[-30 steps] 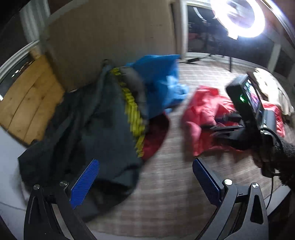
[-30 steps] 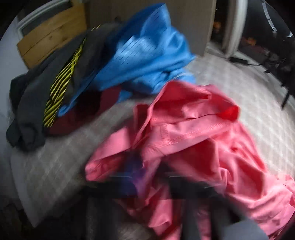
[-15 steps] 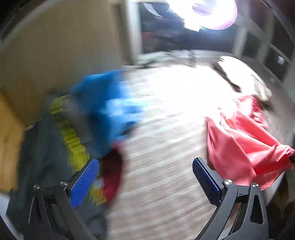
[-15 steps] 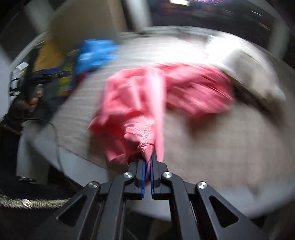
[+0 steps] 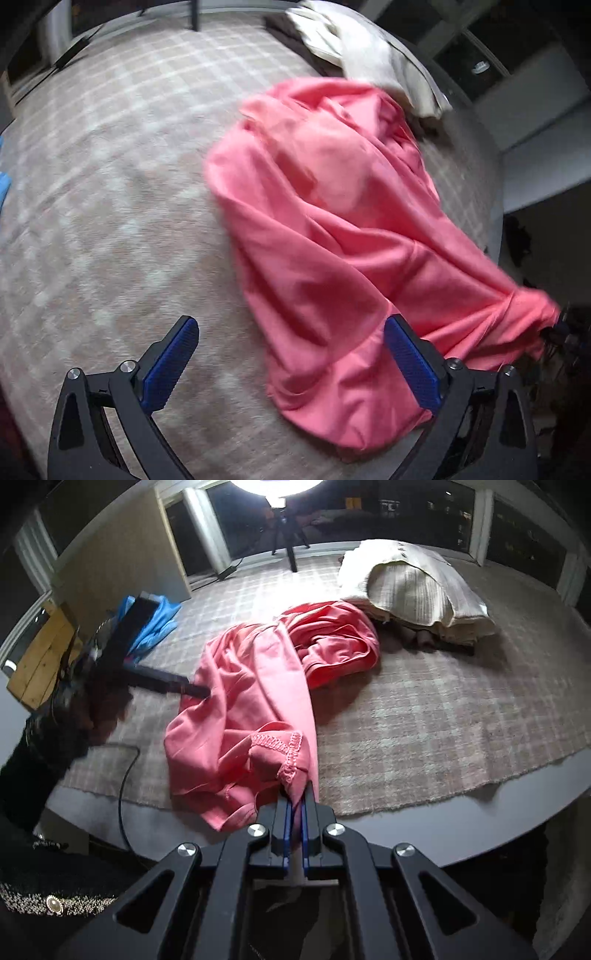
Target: Fold clothes
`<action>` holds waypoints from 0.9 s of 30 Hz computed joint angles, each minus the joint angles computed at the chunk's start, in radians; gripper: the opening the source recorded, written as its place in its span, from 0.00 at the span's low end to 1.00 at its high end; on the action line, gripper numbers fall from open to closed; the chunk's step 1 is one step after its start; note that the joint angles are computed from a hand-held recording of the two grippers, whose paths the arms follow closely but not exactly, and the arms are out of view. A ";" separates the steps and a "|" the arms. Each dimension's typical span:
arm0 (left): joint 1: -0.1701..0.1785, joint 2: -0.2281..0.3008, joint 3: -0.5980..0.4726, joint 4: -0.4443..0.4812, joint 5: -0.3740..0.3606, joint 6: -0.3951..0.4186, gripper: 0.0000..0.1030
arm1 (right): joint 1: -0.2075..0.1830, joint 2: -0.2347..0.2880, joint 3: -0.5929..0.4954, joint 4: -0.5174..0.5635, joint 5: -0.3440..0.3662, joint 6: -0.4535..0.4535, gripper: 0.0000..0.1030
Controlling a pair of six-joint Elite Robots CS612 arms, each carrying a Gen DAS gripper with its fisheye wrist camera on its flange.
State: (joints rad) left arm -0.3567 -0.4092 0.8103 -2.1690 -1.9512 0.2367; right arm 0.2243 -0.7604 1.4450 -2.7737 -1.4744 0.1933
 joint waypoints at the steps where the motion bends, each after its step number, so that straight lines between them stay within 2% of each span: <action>1: -0.006 -0.006 0.021 -0.041 0.015 0.017 0.43 | -0.003 0.003 -0.005 0.002 -0.001 0.005 0.04; 2: -0.007 -0.003 0.021 -0.052 0.009 0.018 0.12 | -0.005 0.007 -0.011 0.004 -0.003 0.010 0.04; 3: -0.006 0.001 0.018 -0.056 -0.002 0.015 0.04 | -0.007 0.012 -0.020 0.007 -0.007 0.013 0.04; 6: 0.013 0.010 -0.006 -0.097 -0.038 -0.031 0.04 | -0.011 0.031 -0.064 -0.002 -0.035 0.000 0.04; 8: 0.034 0.005 -0.028 -0.154 -0.026 -0.065 0.04 | -0.013 0.046 -0.099 -0.015 -0.058 -0.017 0.04; 12: 0.082 0.017 -0.162 -0.225 0.002 -0.141 0.04 | -0.020 0.095 -0.271 -0.113 -0.077 -0.077 0.03; 14: 0.102 -0.010 -0.185 -0.317 0.035 -0.161 0.04 | -0.020 0.127 -0.392 -0.182 -0.064 -0.099 0.03; 16: 0.116 -0.064 -0.145 -0.439 0.030 -0.176 0.04 | -0.012 0.134 -0.465 -0.259 -0.067 -0.130 0.03; 19: 0.143 -0.158 -0.005 -0.584 -0.015 -0.172 0.05 | -0.005 0.110 -0.474 -0.307 -0.044 -0.177 0.03; 20: 0.148 -0.177 0.034 -0.601 -0.019 -0.175 0.05 | -0.004 0.099 -0.462 -0.317 -0.036 -0.187 0.03; 21: 0.151 -0.194 0.071 -0.611 -0.021 -0.180 0.05 | -0.006 0.088 -0.440 -0.312 -0.022 -0.186 0.03; 24: 0.151 -0.237 0.207 -0.570 0.068 -0.174 0.04 | -0.008 0.061 -0.350 -0.244 -0.025 -0.172 0.03; 25: 0.157 -0.239 0.245 -0.520 0.069 -0.185 0.04 | -0.008 0.056 -0.316 -0.193 -0.026 -0.159 0.03; 27: 0.173 -0.238 0.297 -0.409 0.077 -0.213 0.03 | -0.015 0.060 -0.265 -0.027 0.047 -0.130 0.03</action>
